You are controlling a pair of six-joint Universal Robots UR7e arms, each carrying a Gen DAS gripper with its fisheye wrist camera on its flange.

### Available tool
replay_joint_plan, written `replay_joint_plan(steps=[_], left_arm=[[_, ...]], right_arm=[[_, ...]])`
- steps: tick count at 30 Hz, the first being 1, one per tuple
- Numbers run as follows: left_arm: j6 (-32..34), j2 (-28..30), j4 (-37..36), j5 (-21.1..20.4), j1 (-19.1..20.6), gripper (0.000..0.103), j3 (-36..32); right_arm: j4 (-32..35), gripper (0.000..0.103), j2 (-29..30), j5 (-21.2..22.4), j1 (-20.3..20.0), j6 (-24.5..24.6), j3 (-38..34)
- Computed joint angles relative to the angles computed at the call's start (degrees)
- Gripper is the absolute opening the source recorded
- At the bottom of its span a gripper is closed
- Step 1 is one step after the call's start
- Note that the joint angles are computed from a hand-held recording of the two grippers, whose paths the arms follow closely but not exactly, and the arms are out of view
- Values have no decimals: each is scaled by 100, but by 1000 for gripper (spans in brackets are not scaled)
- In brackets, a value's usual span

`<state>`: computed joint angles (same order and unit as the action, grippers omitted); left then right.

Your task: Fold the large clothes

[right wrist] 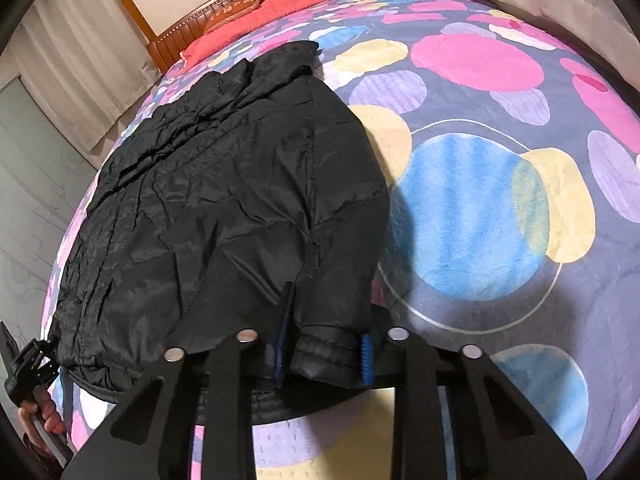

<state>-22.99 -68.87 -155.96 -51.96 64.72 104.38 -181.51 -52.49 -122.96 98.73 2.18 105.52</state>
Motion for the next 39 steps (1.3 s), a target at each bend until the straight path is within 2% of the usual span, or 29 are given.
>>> replay_joint_plan(steps=[2, 5, 16, 19, 23, 27, 34, 39], left_arm=[[76, -23, -61, 1, -20, 22, 39], [241, -80, -242, -5, -72, 15, 121], [203, -651, -339, -109, -310, 13, 537], [198, -882, -368, -184, -444, 12, 675], [255, -991, -468, -342, -571, 12, 649], [437, -895, -593, -659, -593, 12, 328], [937, -379, -583, -891, -600, 11, -591], [1330, 130, -441, -890, -523, 11, -1487]], right_arm=[[-42, 20, -23, 54, 0, 2, 27], [-79, 17, -105, 187, -14, 52, 102], [-113, 16, -575, 716, 16, 248, 578], [-175, 15, -749, 996, 6, 332, 737], [-292, 14, -923, 1629, -34, 462, 811], [-263, 14, -914, 2114, 17, 444, 603], [-54, 13, -702, 2805, 41, 371, -140], [77, 13, -419, 2926, 61, 247, -928]])
